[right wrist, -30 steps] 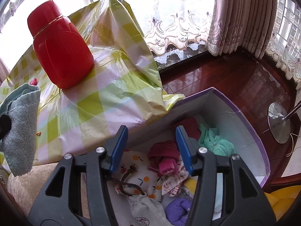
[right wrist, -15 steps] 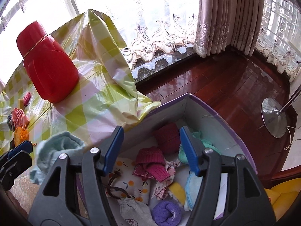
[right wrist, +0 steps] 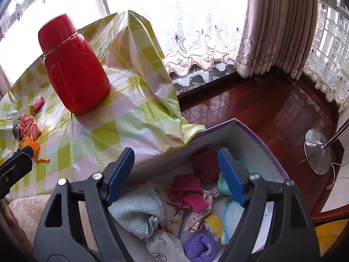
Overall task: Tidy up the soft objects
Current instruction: 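Carry the blue towel into the white box with the left tool while the right tool releases the knit, then move both open tools back over the remaining soft items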
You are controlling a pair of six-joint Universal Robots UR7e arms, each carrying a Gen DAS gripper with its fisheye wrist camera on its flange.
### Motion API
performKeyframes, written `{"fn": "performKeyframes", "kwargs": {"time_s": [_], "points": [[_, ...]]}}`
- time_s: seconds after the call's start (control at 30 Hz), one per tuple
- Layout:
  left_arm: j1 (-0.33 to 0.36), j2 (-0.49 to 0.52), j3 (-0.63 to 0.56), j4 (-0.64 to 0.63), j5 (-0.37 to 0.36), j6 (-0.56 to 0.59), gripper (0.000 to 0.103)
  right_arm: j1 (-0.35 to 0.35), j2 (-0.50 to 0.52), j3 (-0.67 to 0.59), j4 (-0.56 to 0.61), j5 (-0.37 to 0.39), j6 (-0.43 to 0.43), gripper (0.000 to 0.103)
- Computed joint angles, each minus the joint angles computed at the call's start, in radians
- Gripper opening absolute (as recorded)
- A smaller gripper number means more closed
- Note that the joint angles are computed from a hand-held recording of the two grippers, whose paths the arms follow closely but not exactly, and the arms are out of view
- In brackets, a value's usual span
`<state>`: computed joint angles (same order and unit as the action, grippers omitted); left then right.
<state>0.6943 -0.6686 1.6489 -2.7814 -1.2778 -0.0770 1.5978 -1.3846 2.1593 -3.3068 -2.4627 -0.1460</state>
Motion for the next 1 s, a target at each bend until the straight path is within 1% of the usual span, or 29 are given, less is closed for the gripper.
{"fn": "performKeyframes", "kwargs": {"time_s": [0.1, 0.2, 0.27, 0.33, 0.4, 0.43, 0.47, 0.5, 0.53, 0.6, 0.63, 0.67, 0.73, 0.77, 0.8, 0.87, 0.93, 1.0], "points": [[-0.017, -0.015, 0.028, -0.045, 0.083, 0.046, 0.083, 0.037, 0.046, -0.022, -0.045, -0.031, -0.053, 0.088], [-0.026, -0.031, 0.05, -0.086, 0.164, 0.064, 0.084, 0.079, 0.114, -0.059, -0.093, -0.104, -0.116, 0.09], [-0.03, -0.04, 0.058, -0.094, 0.229, 0.063, 0.087, 0.1, 0.145, -0.082, -0.078, -0.135, -0.118, 0.091], [-0.03, -0.049, 0.072, -0.119, 0.293, 0.08, 0.087, 0.122, 0.184, -0.104, -0.11, -0.163, -0.149, 0.091], [-0.028, -0.058, 0.101, -0.21, 0.335, 0.15, 0.087, 0.144, 0.234, -0.126, -0.208, -0.182, -0.239, 0.091], [-0.024, -0.064, 0.116, -0.265, 0.352, 0.183, 0.087, 0.155, 0.257, -0.14, -0.242, -0.192, -0.28, 0.091], [-0.019, -0.067, 0.127, -0.316, 0.366, 0.2, 0.087, 0.164, 0.274, -0.154, -0.253, -0.2, -0.301, 0.092], [-0.013, -0.073, 0.137, -0.363, 0.38, 0.21, 0.087, 0.17, 0.283, -0.162, -0.252, -0.194, -0.306, 0.092], [-0.006, -0.078, 0.144, -0.395, 0.394, 0.217, 0.087, 0.172, 0.284, -0.164, -0.235, -0.176, -0.291, 0.092], [0.012, -0.091, 0.15, -0.423, 0.414, 0.235, 0.087, 0.175, 0.286, -0.167, -0.206, -0.138, -0.254, 0.092], [0.02, -0.101, 0.153, -0.427, 0.422, 0.242, 0.087, 0.176, 0.291, -0.169, -0.21, -0.115, -0.256, 0.092], [0.031, -0.115, 0.154, -0.41, 0.421, 0.241, 0.087, 0.179, 0.303, -0.174, -0.226, -0.102, -0.271, 0.092], [0.062, -0.149, 0.157, -0.373, 0.396, 0.21, 0.087, 0.189, 0.331, -0.188, -0.258, -0.085, -0.305, 0.092], [0.075, -0.162, 0.162, -0.374, 0.397, 0.19, 0.087, 0.194, 0.344, -0.196, -0.263, -0.076, -0.315, 0.092], [0.087, -0.172, 0.162, -0.361, 0.413, 0.165, 0.087, 0.197, 0.353, -0.204, -0.252, -0.067, -0.316, 0.092], [0.108, -0.185, 0.154, -0.314, 0.464, 0.128, 0.087, 0.2, 0.355, -0.213, -0.193, -0.031, -0.284, 0.092], [0.136, -0.199, 0.145, -0.27, 0.485, 0.088, 0.087, 0.203, 0.361, -0.22, -0.15, 0.006, -0.25, 0.092], [0.161, -0.213, 0.138, -0.22, 0.5, 0.048, 0.087, 0.209, 0.376, -0.235, -0.109, 0.023, -0.223, 0.092]]}}
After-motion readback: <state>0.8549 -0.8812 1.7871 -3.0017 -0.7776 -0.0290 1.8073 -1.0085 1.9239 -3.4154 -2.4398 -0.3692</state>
